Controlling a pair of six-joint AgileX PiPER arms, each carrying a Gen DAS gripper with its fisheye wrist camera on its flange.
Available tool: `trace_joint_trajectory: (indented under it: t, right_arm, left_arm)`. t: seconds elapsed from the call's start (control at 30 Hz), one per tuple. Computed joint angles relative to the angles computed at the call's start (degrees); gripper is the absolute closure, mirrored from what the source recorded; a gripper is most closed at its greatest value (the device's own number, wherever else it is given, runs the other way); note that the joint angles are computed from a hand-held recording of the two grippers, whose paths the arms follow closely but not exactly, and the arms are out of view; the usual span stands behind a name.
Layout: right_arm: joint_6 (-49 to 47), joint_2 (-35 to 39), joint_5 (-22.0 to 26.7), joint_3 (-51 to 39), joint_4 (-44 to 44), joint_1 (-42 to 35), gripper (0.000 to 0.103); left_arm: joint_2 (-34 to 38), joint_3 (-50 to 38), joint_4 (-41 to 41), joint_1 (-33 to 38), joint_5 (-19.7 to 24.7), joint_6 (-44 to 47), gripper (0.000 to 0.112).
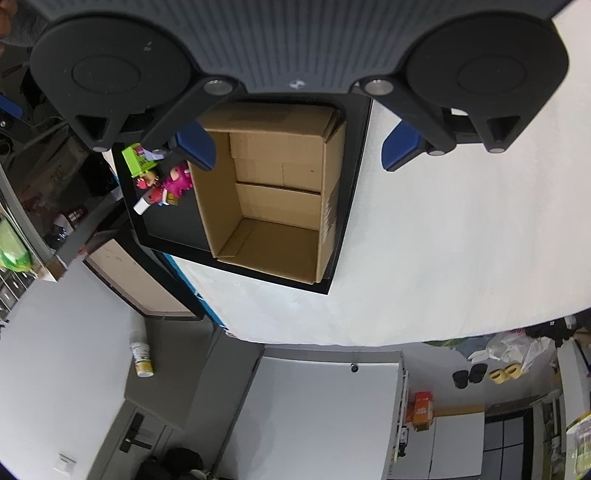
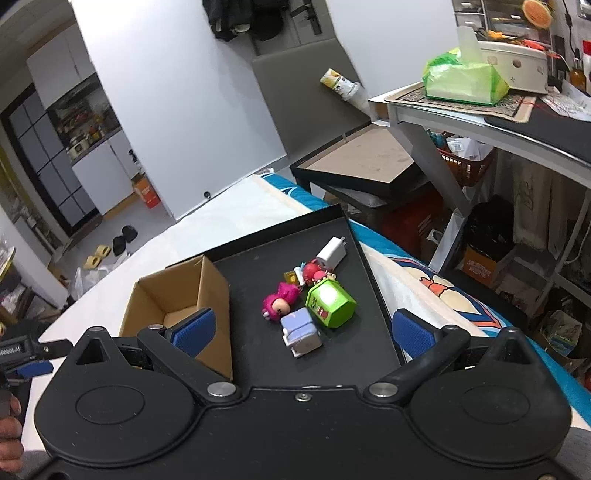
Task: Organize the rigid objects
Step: 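Lower the left tool onto the box wall while the right tool approaches the lavender toy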
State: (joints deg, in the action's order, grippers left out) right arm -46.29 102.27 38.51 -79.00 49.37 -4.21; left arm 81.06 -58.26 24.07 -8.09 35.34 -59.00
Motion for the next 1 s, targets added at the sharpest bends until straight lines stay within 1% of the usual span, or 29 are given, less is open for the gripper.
trace_joint_trajectory:
  t: [0.23,0.37,0.5,0.6,0.73,0.77,0.8,0.83,0.9,0.93,1.0]
  right_arm:
    - [0.28,3.76,-1.67,-2.20,1.92,0.09,0.002]
    - [1.38,5.97,-2.26,-3.44,1.42,0.53,0.002]
    - [1.67,8.14,-2.99,-4.47,1.16,0.87,0.002]
    - [2.74,9.91,-2.73,-5.65,0.70,0.97,0.002]
    - [3.65,12.33,-2.20,-7.47,1.10,1.00,0.002]
    - [4.32,12.94,-2.24,-7.92,0.74,1.10,0.002]
    - [5.25,13.54,-2.18,-8.46,0.15,1.24,0.002]
    - [6.12,14.13,-2.04,-9.03,-0.38,1.36,0.002]
    - [7.65,15.39,-1.71,-10.26,-1.49,1.72,0.004]
    - [8.84,16.04,-1.67,-10.97,-2.57,2.05,0.005]
    - [11.67,17.32,-1.36,-12.59,-5.06,2.73,0.007]
  left_arm:
    - [4.46,-1.17,-1.72,2.98,-2.81,0.09,0.019]
    - [7.62,-2.83,-3.74,4.81,-3.59,0.45,0.026]
    - [9.80,-3.10,-3.61,6.27,-5.07,-1.58,0.036]
    - [11.43,-2.75,-5.50,7.88,-6.85,-0.70,0.041]
    - [13.39,-2.07,-9.15,9.76,-9.75,2.33,0.043]
    - [13.88,-1.97,-10.05,10.09,-10.42,3.25,0.046]
    - [14.47,-1.95,-10.92,10.40,-11.04,4.08,0.053]
    - [15.17,-1.97,-11.96,10.66,-11.51,5.04,0.056]
    - [16.48,-1.94,-13.95,11.11,-12.48,6.95,0.065]
    - [17.33,-2.10,-16.11,11.53,-12.96,9.37,0.067]
    - [18.51,-2.34,-18.86,12.08,-13.31,12.47,0.074]
